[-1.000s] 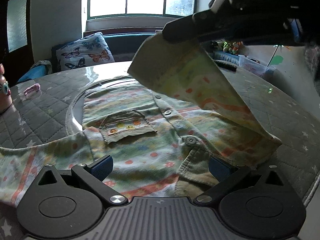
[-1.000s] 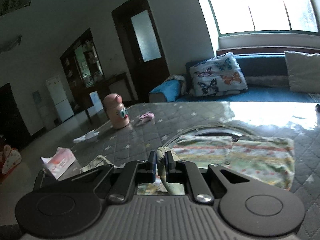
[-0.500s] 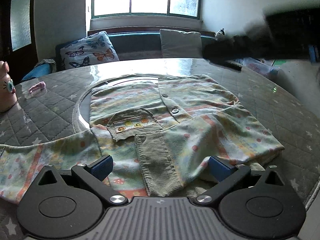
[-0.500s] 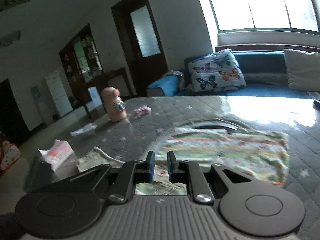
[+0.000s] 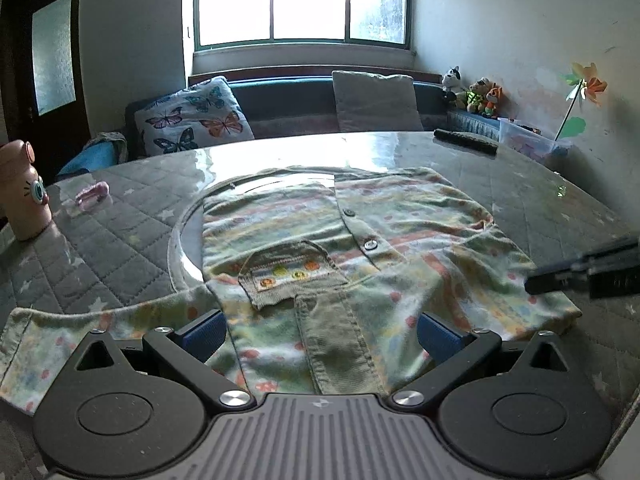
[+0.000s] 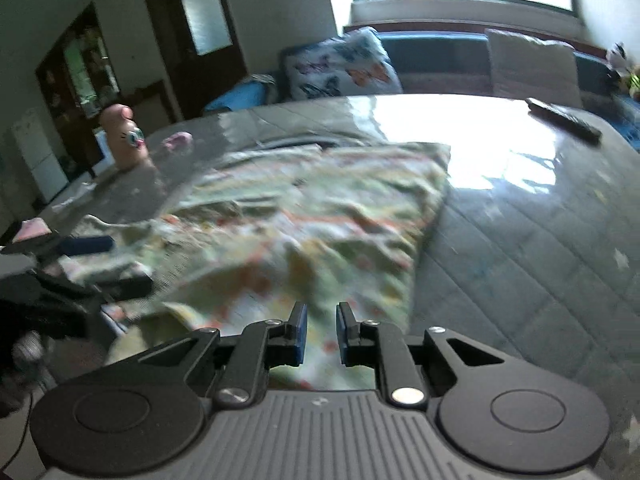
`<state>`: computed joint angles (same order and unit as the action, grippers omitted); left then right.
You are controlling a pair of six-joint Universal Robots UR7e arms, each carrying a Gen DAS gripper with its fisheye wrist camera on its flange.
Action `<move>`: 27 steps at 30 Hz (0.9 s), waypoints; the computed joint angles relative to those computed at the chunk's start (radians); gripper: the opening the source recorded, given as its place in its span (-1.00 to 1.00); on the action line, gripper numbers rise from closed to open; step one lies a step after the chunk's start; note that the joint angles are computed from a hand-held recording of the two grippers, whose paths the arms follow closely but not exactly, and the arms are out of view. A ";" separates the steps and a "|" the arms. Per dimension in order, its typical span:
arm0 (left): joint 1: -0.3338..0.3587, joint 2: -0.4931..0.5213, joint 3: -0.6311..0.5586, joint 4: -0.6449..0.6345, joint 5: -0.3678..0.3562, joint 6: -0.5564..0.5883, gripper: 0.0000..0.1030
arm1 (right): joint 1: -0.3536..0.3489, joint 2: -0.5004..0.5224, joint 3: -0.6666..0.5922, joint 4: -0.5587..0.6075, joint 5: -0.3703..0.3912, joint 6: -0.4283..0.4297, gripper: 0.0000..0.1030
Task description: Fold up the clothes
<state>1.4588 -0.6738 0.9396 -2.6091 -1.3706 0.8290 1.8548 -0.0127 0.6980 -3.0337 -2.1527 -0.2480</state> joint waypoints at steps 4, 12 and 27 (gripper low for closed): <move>-0.002 0.018 -0.038 0.036 -0.004 -0.007 0.73 | -0.011 -0.033 0.066 -0.016 -0.011 0.023 -0.71; -0.004 0.074 -0.136 0.139 0.023 -0.022 0.20 | -0.010 -0.038 0.059 -0.025 -0.002 -0.002 -0.64; 0.002 0.121 -0.227 0.188 0.029 -0.059 -0.82 | -0.024 0.117 -0.271 0.092 0.032 -0.089 -0.62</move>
